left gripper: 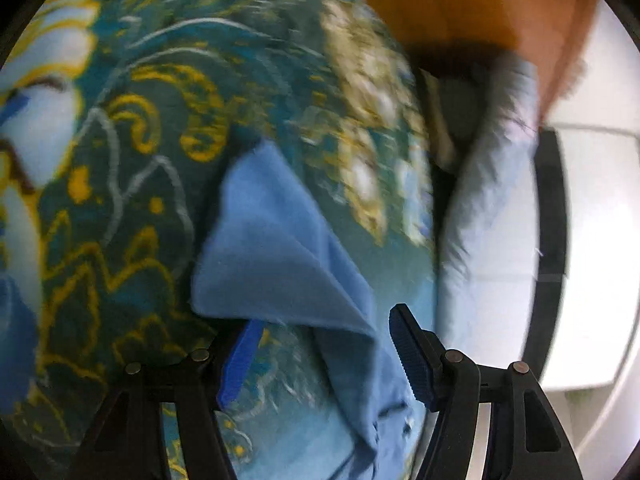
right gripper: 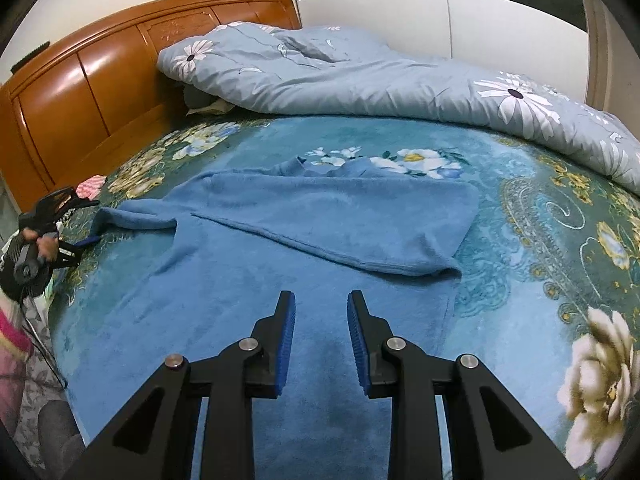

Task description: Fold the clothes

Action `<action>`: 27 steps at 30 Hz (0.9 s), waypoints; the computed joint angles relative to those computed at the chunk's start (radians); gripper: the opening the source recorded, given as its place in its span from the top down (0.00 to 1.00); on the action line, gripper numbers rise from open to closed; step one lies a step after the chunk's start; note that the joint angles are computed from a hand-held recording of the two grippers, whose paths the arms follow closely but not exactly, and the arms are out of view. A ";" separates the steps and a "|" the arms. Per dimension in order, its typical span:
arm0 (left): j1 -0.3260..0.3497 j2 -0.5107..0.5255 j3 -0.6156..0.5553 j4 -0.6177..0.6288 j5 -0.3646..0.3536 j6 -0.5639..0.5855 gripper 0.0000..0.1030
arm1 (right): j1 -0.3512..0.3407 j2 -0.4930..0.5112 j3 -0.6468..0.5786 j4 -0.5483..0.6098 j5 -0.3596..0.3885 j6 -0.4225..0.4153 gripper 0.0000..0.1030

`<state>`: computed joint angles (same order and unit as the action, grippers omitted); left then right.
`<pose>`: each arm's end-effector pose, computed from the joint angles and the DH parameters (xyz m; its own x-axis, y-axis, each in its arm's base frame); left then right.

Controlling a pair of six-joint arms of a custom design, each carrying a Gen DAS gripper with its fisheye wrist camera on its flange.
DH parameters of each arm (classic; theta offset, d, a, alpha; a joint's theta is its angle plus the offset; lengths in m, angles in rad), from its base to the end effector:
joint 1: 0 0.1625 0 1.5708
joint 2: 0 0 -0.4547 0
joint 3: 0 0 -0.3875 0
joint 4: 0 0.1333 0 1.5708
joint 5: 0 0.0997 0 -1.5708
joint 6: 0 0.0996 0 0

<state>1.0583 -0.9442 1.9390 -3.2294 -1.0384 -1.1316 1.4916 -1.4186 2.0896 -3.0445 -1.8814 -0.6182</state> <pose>-0.1384 -0.6210 0.1997 -0.7341 -0.5576 0.3876 -0.6542 0.4276 -0.6238 0.0622 -0.5164 0.3768 -0.7912 -0.1614 0.5899 -0.4952 0.7351 -0.4631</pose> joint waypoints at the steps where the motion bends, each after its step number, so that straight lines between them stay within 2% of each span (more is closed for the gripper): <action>1: -0.001 0.001 -0.004 0.009 0.009 -0.010 0.36 | -0.002 0.000 0.001 0.001 0.000 0.001 0.73; 2: -0.002 0.002 -0.008 0.018 0.017 -0.021 0.42 | -0.003 0.001 0.001 0.002 -0.002 0.004 0.73; 3: -0.009 -0.001 -0.016 0.058 0.043 -0.019 0.57 | -0.005 0.001 0.002 0.002 -0.003 0.007 0.73; 4: -0.021 -0.005 -0.027 0.108 0.090 -0.009 0.67 | -0.007 0.001 0.003 0.002 -0.004 0.011 0.73; 5: -0.029 -0.008 -0.033 0.135 0.126 0.003 0.88 | -0.010 -0.001 0.005 0.003 -0.001 0.016 0.73; 6: -0.035 -0.010 -0.039 0.155 0.157 0.018 0.97 | -0.014 -0.005 0.007 0.002 0.004 0.022 0.73; 10: -0.064 -0.026 -0.076 0.226 0.242 0.133 0.97 | -0.030 -0.026 0.018 -0.001 0.023 0.025 0.73; 14: -0.149 0.025 -0.186 0.190 0.319 0.434 0.97 | -0.053 -0.054 0.027 -0.011 0.055 0.034 0.73; 17: -0.216 0.105 -0.320 0.169 0.337 0.681 0.97 | -0.072 -0.068 0.027 -0.004 0.077 0.053 0.73; 19: -0.257 0.172 -0.421 0.181 0.313 0.824 0.97 | -0.081 -0.075 0.028 0.001 0.089 0.060 0.73; 22: -0.297 0.253 -0.533 0.233 0.205 0.910 0.97 | -0.091 -0.089 0.033 0.004 0.097 0.065 0.73; 27: -0.319 0.393 -0.684 0.399 0.042 0.896 0.97 | -0.113 -0.131 0.047 -0.001 0.116 0.073 0.73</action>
<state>0.7397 -0.5511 1.2553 -2.8307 -0.9966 -0.2353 1.3782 -1.5500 2.1369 -3.0452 -1.7651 -0.5450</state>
